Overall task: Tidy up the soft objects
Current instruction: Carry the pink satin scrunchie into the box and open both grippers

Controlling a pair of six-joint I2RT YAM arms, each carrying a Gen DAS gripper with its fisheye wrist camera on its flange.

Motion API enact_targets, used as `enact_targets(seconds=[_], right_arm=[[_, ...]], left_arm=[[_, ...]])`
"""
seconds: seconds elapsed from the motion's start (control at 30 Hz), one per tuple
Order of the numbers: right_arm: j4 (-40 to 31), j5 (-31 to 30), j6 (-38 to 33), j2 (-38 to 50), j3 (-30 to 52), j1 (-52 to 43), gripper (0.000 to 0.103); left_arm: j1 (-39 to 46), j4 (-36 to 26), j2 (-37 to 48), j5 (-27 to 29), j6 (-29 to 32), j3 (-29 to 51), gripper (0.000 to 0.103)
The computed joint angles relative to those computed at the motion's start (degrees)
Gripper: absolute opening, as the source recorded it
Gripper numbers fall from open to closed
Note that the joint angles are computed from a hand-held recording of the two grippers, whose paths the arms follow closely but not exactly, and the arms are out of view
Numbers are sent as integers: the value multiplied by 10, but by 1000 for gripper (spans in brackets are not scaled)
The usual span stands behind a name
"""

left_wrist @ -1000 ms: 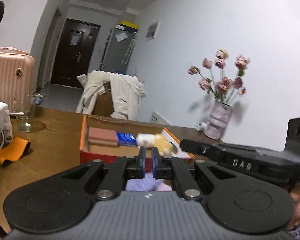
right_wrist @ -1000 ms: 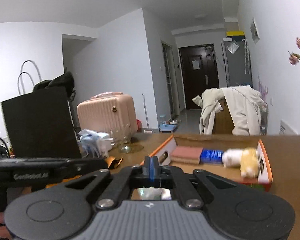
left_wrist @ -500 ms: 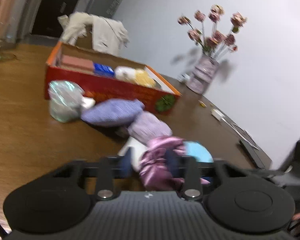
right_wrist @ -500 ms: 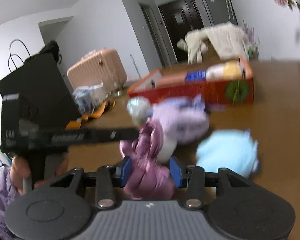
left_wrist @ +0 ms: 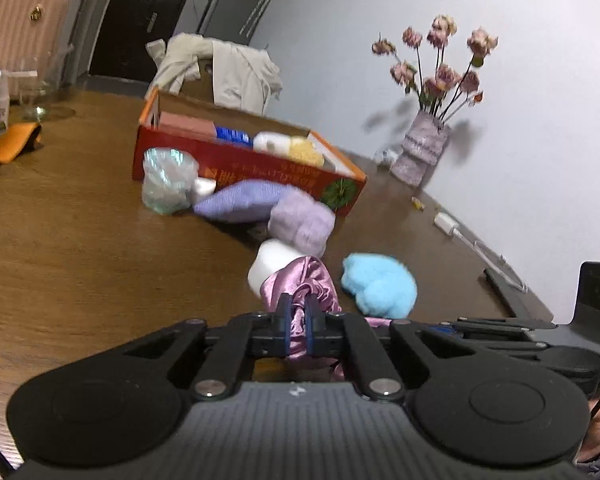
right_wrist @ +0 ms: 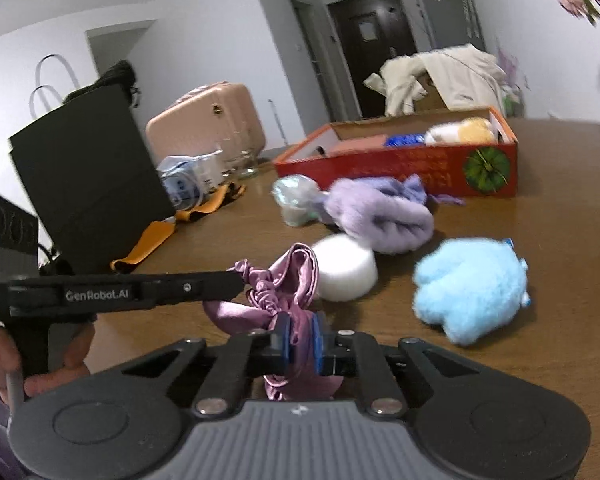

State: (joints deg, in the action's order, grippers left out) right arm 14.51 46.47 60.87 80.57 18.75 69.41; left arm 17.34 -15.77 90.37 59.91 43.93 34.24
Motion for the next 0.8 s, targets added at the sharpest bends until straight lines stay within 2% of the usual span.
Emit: enact_targets(seconds=[0.07,0.13,0.17,0.23,0.33,0.43,0.57,0.67,0.77,0.8], right_arm=[[-27,-6,-40,-28,12,-5,9],[-51,-20,-117,-71,25,-29,8],[-67,-26,-153,-94,35,-44,8],[-81,-49,-241,-138,52,-92,8],[-68,-151,-381,-160,88,-223,8],[-52,-320,-468,-76,171,-390,8],[-69,-468,-528,115,341,-536,8],[-110,-536,-526,263,485,-596,8],[-153,-554,-526,376,603,-618,10],[-155,-550,-523,403,629,-619,10]], left_arm=[[4,-15,-24,22,-2,11,7],[-6,-4,-40,40,-31,30,7],[-14,17,-42,45,-57,39,7],[-38,96,-38,45,-144,56,7],[-97,203,4,-3,-267,112,7],[-157,230,87,-78,-332,221,6],[-218,171,235,-179,-351,420,6],[-249,101,358,-253,-347,580,6],[-273,50,446,-319,-337,699,7],[-278,51,460,-334,-326,713,7]])
